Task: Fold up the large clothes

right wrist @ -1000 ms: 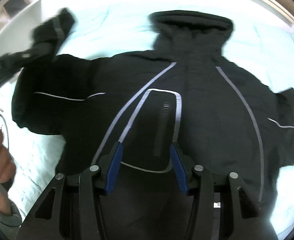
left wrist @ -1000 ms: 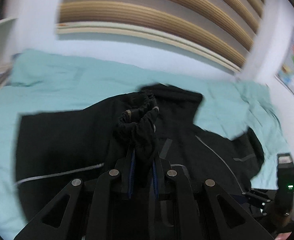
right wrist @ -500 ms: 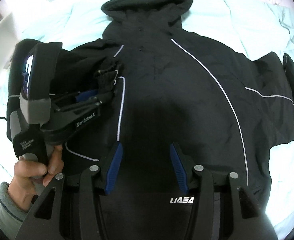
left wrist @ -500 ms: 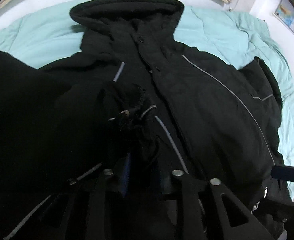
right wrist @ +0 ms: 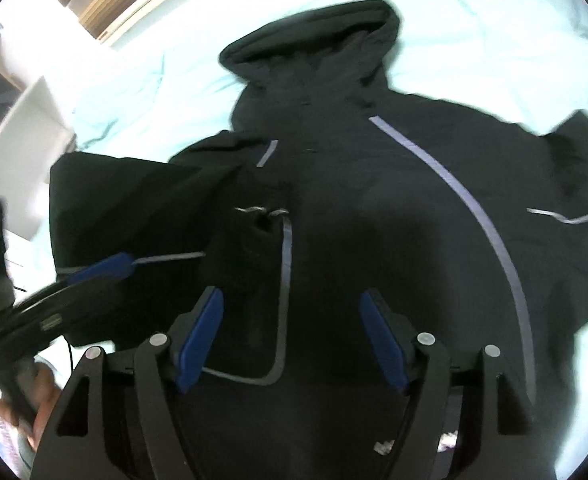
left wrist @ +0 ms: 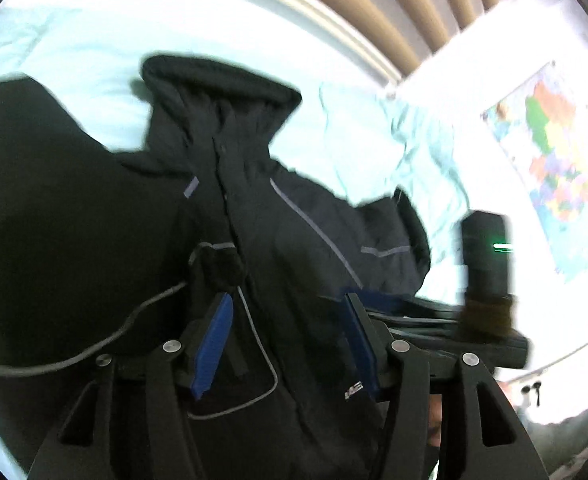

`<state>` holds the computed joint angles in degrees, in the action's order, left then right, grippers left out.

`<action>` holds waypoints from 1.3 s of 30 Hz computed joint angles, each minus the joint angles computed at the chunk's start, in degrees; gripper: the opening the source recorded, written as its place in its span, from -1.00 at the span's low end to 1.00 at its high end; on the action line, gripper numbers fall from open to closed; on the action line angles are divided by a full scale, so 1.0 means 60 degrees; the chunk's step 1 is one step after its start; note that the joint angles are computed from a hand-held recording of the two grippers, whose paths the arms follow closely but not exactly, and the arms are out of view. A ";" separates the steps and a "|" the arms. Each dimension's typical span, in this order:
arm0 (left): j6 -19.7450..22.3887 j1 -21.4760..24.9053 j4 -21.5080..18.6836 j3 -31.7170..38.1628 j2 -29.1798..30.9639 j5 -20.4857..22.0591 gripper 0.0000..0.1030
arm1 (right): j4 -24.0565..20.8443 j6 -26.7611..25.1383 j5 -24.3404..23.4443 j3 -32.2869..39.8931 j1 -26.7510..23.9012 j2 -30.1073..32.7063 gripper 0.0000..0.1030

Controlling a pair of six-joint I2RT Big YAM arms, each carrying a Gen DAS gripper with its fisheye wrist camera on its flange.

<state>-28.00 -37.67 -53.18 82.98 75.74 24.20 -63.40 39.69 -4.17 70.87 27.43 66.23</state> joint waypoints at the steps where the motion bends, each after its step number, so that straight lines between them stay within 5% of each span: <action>1: -0.0030 0.0062 -0.0049 0.0005 -0.0101 -0.0106 0.13 | 0.0374 -0.0009 -0.0457 -0.0007 -0.0100 0.0249 0.44; 9: 0.0363 0.0564 -0.1041 0.0471 -0.0375 -0.1346 0.13 | 0.1784 0.0189 -0.1530 0.0384 -0.0364 0.2217 0.44; 10: 0.0370 0.0630 -0.1065 0.0487 -0.0368 -0.1388 0.13 | 0.1806 0.0211 -0.1736 0.0465 -0.0383 0.2443 0.34; 11: 0.0343 0.0683 -0.1111 0.0508 -0.0370 -0.1502 0.13 | 0.1899 0.0194 -0.1881 0.0484 -0.0381 0.2529 -0.03; 12: 0.0316 0.0710 -0.1145 0.0531 -0.0370 -0.1674 0.13 | 0.1913 0.0094 -0.1887 0.0543 -0.0324 0.2569 -0.09; 14: 0.0315 0.0829 -0.1218 0.0517 -0.0477 -0.1937 0.13 | 0.1967 -0.0247 -0.1584 0.0637 -0.0139 0.2401 -0.39; 21: 0.0245 0.0722 -0.1099 0.0846 -0.0140 -0.2607 0.13 | 0.0471 -0.1302 0.1333 0.1334 0.0053 0.0932 -0.46; 26: 0.0468 0.0178 -0.1073 0.1191 0.0706 -0.2994 0.13 | -0.0919 -0.2023 0.3010 0.1138 -0.0847 -0.0308 -0.46; 33: 0.0074 -0.0427 -0.2233 0.1758 0.3221 -0.4664 0.12 | -0.0842 -0.2425 0.1213 -0.1343 -0.3281 -0.0788 -0.46; 36: -0.0020 -0.0528 -0.2337 0.1956 0.3587 -0.5161 0.16 | 0.0246 -0.2074 -0.0252 -0.2617 -0.4249 -0.0940 -0.37; 39: 0.0017 -0.0522 -0.2685 0.2301 0.3816 -0.5253 0.16 | 0.0316 -0.2184 -0.0422 -0.2667 -0.4367 -0.0866 -0.34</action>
<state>-27.89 -40.80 -69.30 96.78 98.64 -7.32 -61.50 26.59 -6.70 54.87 1.23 61.03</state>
